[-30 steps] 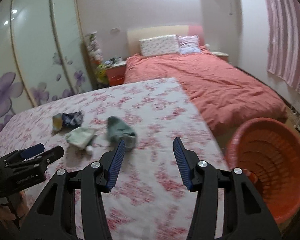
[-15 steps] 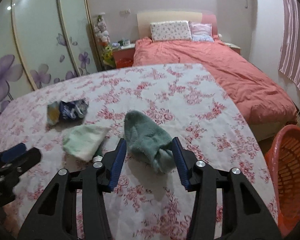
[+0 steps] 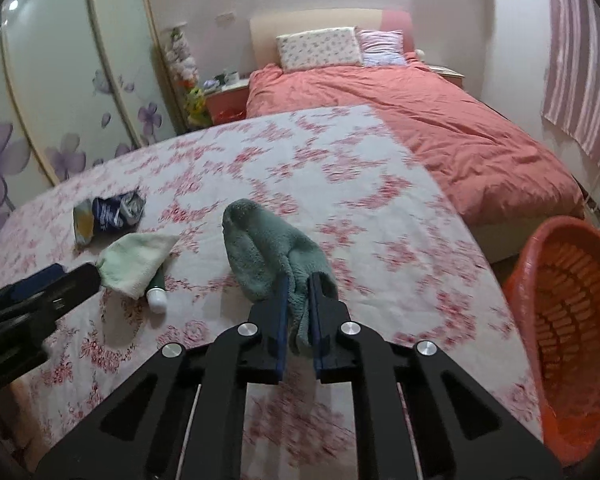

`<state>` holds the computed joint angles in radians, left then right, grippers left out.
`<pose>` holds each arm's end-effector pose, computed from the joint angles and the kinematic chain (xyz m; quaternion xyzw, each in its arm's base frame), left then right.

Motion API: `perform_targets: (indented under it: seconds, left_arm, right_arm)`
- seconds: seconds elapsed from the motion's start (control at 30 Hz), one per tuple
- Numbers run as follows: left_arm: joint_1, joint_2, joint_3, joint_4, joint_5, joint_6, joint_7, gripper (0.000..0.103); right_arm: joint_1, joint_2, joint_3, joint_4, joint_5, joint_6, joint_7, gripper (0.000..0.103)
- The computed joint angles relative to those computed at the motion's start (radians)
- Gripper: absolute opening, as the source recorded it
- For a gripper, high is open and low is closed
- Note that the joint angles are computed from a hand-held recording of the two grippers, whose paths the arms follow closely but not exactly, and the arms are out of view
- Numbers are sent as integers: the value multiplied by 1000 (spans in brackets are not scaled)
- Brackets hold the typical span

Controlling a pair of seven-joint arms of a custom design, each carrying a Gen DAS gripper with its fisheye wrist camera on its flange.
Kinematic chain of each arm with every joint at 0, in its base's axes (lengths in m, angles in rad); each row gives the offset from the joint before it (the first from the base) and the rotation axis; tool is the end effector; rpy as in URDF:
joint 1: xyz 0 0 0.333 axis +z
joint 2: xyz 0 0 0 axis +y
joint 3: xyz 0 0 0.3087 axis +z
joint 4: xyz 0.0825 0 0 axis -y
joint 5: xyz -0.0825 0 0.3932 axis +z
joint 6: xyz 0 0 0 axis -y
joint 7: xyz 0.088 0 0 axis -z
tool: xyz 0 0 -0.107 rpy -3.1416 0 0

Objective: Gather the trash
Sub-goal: 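Grasp the grey-green sock with the right gripper while the left grasps the light green cloth, then carry sock and green cloth over the orange basket and open both grippers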

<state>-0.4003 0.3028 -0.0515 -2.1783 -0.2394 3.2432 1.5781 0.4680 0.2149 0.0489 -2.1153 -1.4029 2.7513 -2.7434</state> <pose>0.5618 -0.2452 0.3247 -0.5869 0.7198 -0.3328 0.1633 0.4926 0.3256 0.3204 -0.5745 0.7164 -0.2522 0.3051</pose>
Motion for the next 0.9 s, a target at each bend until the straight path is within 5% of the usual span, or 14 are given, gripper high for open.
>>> perform_targets:
  seconds: [0.1,0.2,0.37,0.53,0.77,0.9]
  left_arm:
    - [-59,42,61,59,23,-61,-31,76]
    - [-25,72,34,96,75,-110,-79,59]
    - [138,68,-146,77,11,-72,11,18]
    - [188,35,-207,34,-17,-17,57,10]
    - [174,-39,-211,-30,-31,49,70,9]
    - [255,-84,-314,-77,-10,81,69,9]
  right_arm:
    - [-5,-29,-3,-35,-22,-4,30,10]
    - [-17,-49,2,-60,-40,-1,56,10]
    - [-34,-70,12,-89,-65,-1,91,10]
    - [-42,-122,30,-139,-103,-30,135,10]
    - [-44,-218,73,-210,-191,-124,236,10]
    - [-49,-287,95,-265,-262,-168,346,10]
